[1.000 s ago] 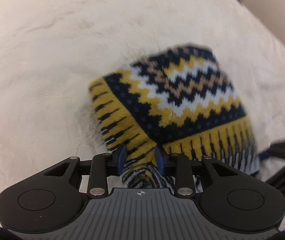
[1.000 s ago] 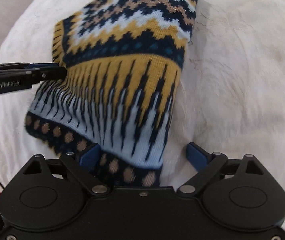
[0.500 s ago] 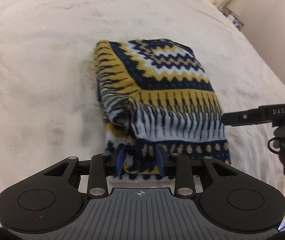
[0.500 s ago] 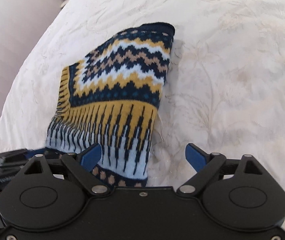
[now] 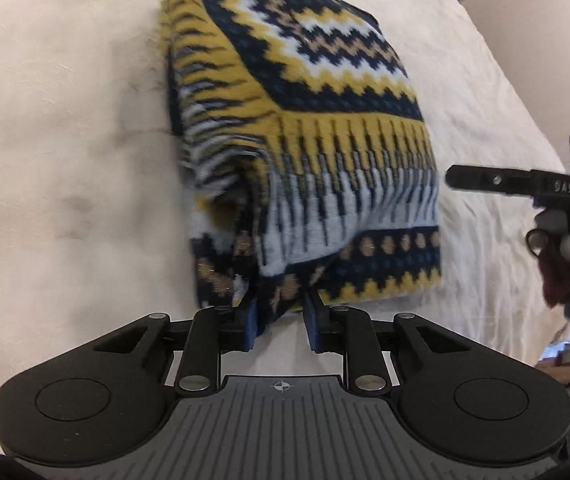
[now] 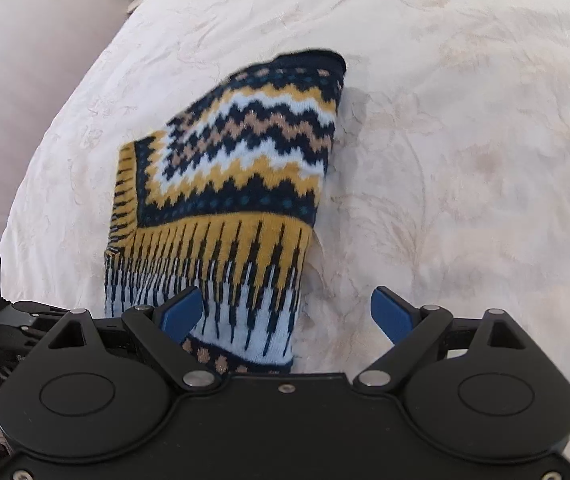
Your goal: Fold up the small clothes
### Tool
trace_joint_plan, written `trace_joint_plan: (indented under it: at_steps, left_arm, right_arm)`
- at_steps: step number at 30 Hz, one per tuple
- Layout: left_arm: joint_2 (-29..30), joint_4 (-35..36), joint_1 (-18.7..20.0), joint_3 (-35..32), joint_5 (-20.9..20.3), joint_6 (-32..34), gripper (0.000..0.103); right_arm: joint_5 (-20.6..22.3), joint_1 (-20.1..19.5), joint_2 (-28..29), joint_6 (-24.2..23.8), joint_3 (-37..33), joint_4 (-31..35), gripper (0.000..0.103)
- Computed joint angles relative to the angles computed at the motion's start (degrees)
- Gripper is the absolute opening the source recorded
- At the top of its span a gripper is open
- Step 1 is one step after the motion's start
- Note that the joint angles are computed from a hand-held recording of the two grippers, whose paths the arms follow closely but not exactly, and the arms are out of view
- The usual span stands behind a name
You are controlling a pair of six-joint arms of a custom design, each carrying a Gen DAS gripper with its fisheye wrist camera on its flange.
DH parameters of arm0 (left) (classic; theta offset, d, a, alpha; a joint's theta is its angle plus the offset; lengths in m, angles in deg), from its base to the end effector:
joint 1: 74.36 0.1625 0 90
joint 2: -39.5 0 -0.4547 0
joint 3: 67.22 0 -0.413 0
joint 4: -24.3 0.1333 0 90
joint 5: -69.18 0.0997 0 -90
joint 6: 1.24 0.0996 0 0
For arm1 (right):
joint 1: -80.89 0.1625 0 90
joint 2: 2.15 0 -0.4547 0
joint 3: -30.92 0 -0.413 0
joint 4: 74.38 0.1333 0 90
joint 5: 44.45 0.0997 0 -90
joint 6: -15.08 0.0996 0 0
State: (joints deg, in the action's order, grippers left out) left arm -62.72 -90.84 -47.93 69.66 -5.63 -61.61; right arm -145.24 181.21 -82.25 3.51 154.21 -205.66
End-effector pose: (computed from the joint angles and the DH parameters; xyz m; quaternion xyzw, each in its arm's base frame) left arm -0.2209 -0.2878 0.2607 0.0385 0.9871 -0.0776 0.1345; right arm 0.1980 -0.4474 0.2267 0.1905 -0.9770 -0.0176 0.0938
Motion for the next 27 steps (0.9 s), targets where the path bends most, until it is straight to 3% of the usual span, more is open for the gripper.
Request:
trace_joint_plan:
  at_steps: [3,5,7,9,11,16,22,25,27]
  left_arm:
    - [-1.26,2.78,-1.74,-1.53,2.39,-0.37,0.024]
    - [-3.18,4.35,-4.85,-2.03,7.51,-4.31,0.027]
    - [-5.00,4.18,-7.50,-1.52,13.96,-9.56,0.039]
    - [-5.01,5.24,-8.85,-1.13,20.55,-14.88,0.075]
    - [-3.39,4.91,-7.49,-1.02,23.00,-16.23,0.081]
    - [-0.15,-2.29,-2.40,0.62,16.55,-11.50,0.081]
    - [-1.36,-4.36,-2.83,3.87,9.63,-13.15,0.083]
    - [-1.61,-8.20,-1.91,6.00,8.14,-13.39,0.085]
    - [-1.12,-12.69,-0.81,7.33,7.86,-12.95,0.100]
  right_arm:
    - [1.63,-0.44,0.93,-0.65,-1.14,-1.46,0.093]
    - [2.66,-0.47,2.10,-0.58,-2.17,-2.79,0.093]
    - [3.53,-0.41,3.68,-0.46,-3.31,-3.93,0.095]
    - [4.58,-0.59,5.52,-0.25,-4.44,-5.00,0.095]
    - [5.21,-0.82,7.43,-0.13,-5.47,-5.89,0.096]
    - [6.68,-1.57,12.12,0.61,-8.22,-6.37,0.100]
    - [8.54,-2.86,17.16,0.03,-11.38,-6.04,0.102]
    - [9.62,-4.01,19.93,1.17,-12.67,-4.89,0.103]
    - [10.96,-4.78,21.17,1.38,-12.78,-5.23,0.103]
